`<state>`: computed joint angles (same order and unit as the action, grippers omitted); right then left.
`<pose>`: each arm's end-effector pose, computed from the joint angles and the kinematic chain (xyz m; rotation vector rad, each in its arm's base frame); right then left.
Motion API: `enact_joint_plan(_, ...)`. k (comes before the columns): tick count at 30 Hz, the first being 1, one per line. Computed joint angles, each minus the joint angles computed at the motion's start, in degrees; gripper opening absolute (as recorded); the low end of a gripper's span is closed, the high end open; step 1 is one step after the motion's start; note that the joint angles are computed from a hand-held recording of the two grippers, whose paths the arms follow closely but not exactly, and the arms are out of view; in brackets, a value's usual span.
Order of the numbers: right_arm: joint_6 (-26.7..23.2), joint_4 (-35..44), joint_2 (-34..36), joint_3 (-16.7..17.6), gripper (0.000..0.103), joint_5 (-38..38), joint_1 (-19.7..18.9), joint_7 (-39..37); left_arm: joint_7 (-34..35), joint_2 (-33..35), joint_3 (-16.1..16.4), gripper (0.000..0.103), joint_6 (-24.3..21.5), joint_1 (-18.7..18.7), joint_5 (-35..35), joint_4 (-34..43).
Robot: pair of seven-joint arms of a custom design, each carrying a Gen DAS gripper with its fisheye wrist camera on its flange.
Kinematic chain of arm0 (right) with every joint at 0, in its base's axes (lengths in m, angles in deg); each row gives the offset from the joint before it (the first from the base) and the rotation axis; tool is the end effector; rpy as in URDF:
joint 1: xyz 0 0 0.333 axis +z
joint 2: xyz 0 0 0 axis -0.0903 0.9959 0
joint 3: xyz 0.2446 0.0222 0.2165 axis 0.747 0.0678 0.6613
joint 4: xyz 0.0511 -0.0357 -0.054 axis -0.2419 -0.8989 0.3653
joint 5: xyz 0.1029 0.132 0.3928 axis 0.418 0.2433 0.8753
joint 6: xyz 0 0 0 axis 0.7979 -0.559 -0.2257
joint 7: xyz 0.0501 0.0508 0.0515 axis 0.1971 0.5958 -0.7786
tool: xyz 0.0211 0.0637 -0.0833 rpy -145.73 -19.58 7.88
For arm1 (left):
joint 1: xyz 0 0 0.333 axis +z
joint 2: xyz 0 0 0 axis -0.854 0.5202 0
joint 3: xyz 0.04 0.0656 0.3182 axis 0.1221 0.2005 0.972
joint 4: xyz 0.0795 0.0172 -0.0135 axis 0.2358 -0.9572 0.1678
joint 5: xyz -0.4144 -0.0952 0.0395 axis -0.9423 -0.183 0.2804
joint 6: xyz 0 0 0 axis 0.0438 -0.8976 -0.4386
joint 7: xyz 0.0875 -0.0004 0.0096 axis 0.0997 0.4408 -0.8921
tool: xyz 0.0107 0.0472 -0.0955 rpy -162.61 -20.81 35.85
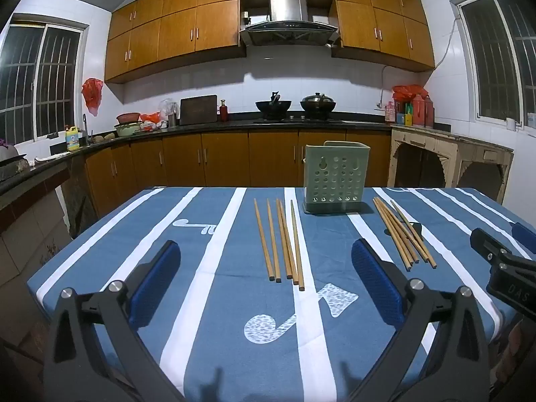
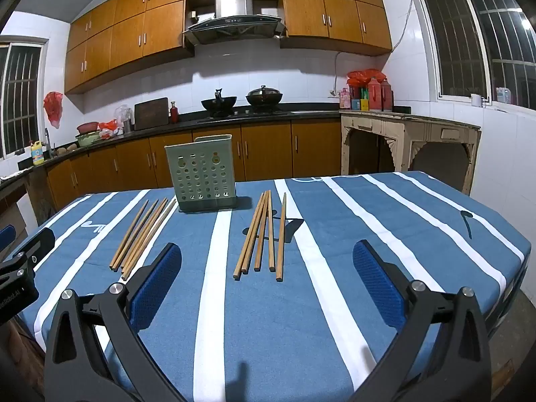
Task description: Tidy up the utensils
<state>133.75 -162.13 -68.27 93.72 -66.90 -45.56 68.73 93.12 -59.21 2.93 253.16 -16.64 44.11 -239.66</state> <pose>0.4854 0.2432 0.5104 -1.5198 1.3210 -0.8297 0.4189 -0.0502 0.5175 -1.5941 1.1890 -0.7955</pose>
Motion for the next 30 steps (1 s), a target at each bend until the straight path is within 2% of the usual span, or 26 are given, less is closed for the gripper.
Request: enact_joint_plan(30, 0.06, 0.03, 0.35, -0.16, 0.101, 0.61, 0.24, -0.71, -0.1, 0.0, -0.01, 0.099, 0.07, 0.03, 0.04, 0.0)
